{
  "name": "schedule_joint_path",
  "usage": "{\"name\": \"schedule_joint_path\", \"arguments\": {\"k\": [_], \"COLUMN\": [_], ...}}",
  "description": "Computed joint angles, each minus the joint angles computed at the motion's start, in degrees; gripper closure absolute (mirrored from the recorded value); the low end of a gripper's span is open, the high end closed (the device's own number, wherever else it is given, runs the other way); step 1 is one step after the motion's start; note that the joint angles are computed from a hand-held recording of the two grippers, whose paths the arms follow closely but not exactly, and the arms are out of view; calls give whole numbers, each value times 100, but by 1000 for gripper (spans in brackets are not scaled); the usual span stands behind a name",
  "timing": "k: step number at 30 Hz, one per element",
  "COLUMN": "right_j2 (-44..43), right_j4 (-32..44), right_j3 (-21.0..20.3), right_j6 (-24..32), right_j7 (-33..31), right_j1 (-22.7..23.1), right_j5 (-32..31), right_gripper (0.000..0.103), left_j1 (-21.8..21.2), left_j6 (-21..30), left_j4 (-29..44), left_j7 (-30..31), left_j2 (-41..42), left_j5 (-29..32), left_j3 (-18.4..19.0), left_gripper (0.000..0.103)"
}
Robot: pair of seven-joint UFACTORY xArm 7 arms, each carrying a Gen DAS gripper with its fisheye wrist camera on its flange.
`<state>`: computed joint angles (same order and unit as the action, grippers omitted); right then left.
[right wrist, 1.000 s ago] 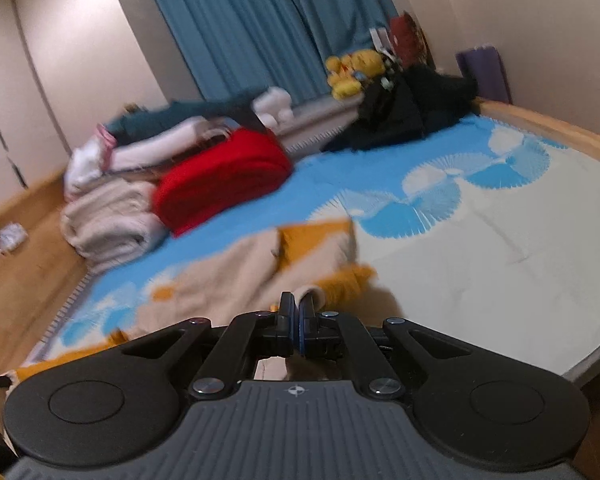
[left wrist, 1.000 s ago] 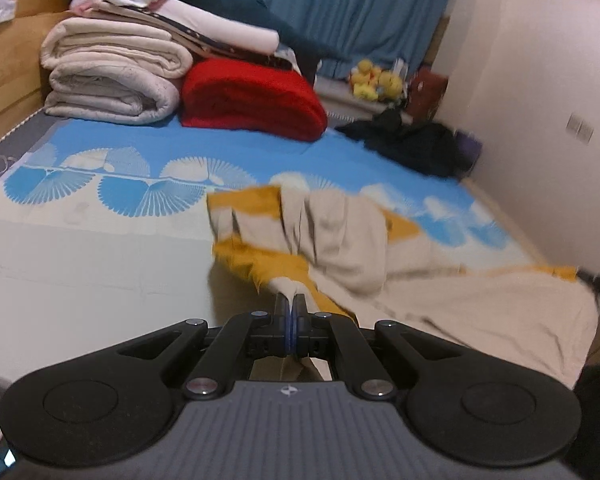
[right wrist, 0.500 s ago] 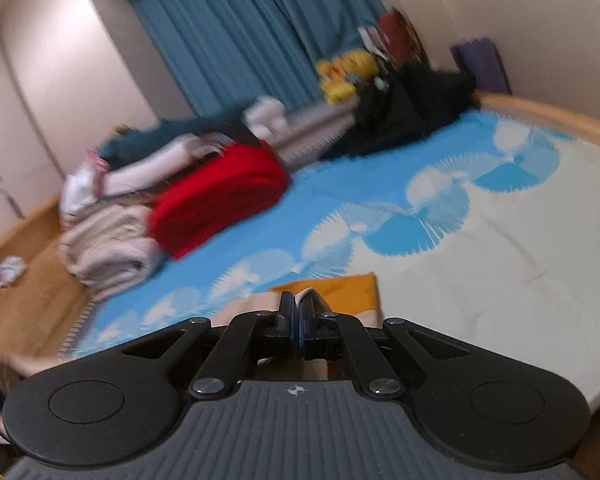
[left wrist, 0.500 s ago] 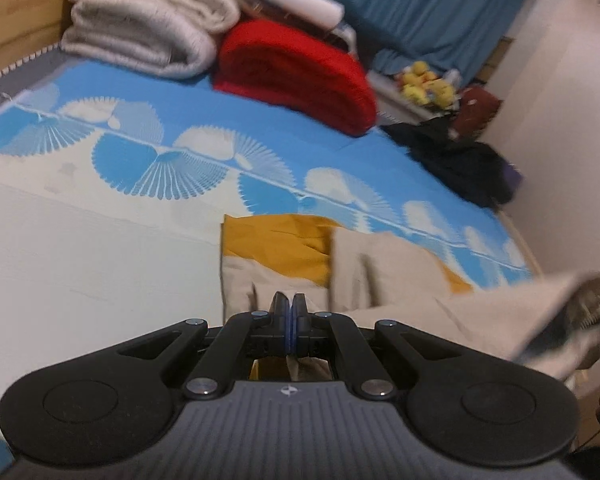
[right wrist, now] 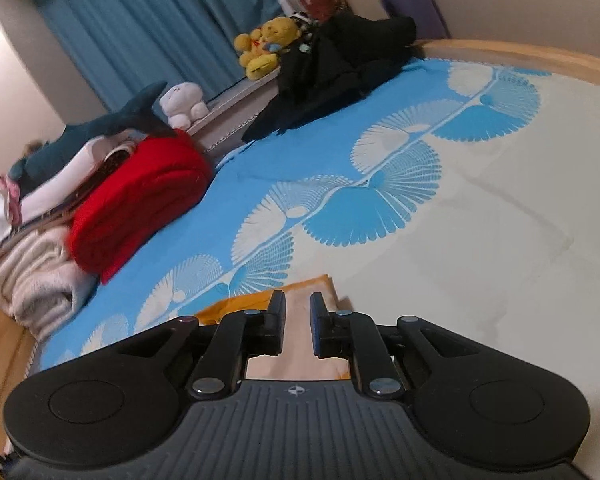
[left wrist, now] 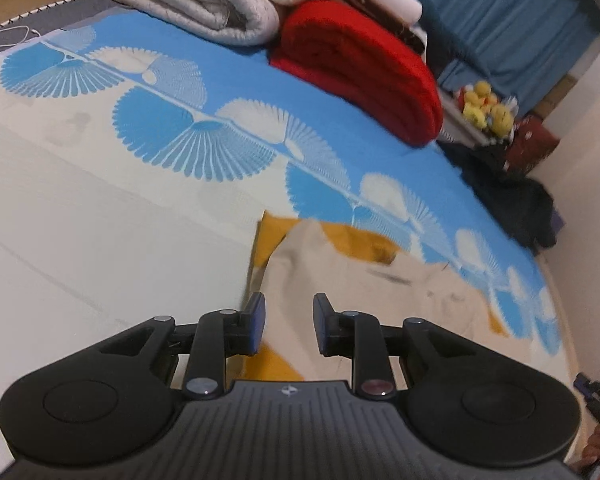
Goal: Fold large clothes
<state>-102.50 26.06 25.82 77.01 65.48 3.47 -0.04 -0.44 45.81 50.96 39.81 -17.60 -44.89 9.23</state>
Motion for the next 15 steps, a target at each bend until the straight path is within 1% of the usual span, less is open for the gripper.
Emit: {"name": "schedule_joint_path", "arguments": {"k": [1, 2, 4, 5, 7, 9, 10, 13, 15], "right_j2": [27, 29, 14, 35, 116, 189, 241, 543, 802], "right_j4": [1, -23, -92, -114, -155, -222, -249, -327, -357], "right_j3": [38, 58, 120, 121, 118, 94, 84, 68, 62], "right_j6": [55, 95, 244, 341, 455, 446, 421, 367, 290], "right_j7": [-77, -139, -244, -278, -349, -375, -367, -357, -400], "right_j1": [84, 165, 376, 450, 554, 607, 621, 664, 716], "right_j5": [26, 50, 168, 223, 288, 321, 347, 415, 379], "right_gripper": [82, 79, 68, 67, 66, 64, 61, 59, 59], "left_j1": [-2, 2, 13, 7, -40, -94, -119, -199, -232], "left_j6": [-68, -143, -245, -278, -389, -486, -520, -599, -670], "left_j4": [-88, -159, -256, -284, -336, -347, -344, -307, -283], "left_j7": [74, 109, 52, 20, 14, -25, -75, -204, -316], "left_j2": [-36, -37, 1, 11, 22, 59, 79, 179, 242], "left_j5": [60, 183, 483, 592, 689, 753, 789, 848, 899], "left_j3": [-30, -75, -169, -199, -234, -266, -292, -348, -396], "left_gripper": [74, 73, 73, 73, 69, 62, 61, 60, 53]}}
